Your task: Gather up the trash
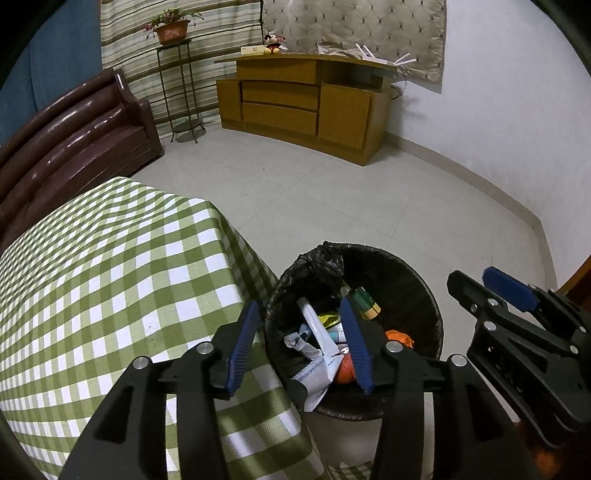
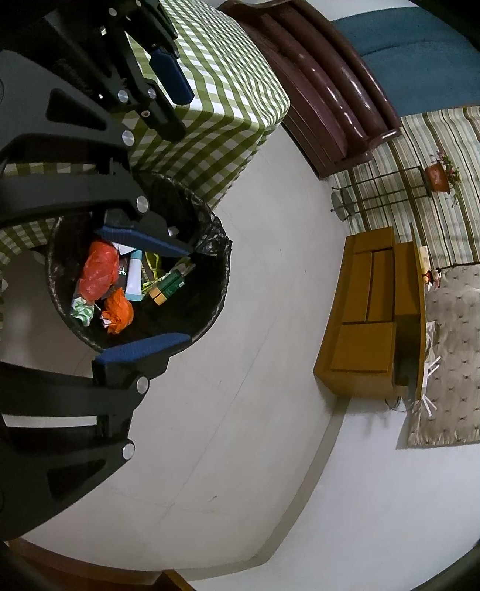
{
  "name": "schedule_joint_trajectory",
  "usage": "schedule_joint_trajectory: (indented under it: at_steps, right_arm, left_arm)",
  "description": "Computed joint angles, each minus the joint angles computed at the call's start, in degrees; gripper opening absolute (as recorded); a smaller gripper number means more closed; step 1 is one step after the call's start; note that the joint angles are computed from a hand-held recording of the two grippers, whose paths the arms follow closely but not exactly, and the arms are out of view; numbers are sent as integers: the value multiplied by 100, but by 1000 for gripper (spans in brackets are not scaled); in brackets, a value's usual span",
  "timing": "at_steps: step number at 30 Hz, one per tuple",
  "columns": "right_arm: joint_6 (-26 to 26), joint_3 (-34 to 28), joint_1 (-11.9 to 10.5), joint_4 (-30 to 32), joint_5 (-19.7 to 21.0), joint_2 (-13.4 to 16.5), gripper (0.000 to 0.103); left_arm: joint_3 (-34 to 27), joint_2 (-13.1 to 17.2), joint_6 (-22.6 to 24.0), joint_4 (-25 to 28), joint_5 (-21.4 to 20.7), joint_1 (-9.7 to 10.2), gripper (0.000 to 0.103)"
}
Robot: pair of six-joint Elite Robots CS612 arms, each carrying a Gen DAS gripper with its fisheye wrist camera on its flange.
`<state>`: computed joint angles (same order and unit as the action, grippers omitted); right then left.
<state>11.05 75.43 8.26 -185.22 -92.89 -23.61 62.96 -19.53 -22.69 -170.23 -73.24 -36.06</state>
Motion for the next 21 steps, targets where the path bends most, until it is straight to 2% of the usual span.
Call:
schedule_joint_trajectory:
  at_steps: [7,9,19,21]
  right_arm:
    - [74,267,42,-175,-140,-143,50]
    - [85,364,57,-271,-193,-196,54]
    - [39,786,139,-719,-386,-442,56]
    - [2,873,157,-823,-419,-485,61]
  left_arm:
    - [249,-110,-73,-218,63,-16,52]
    - [374,-167,-81,-334,125,-33,55]
    - [1108,-513,-156,-1039,519,-142,69]
    - [1237,-570,-143,-1158,635,-168,70]
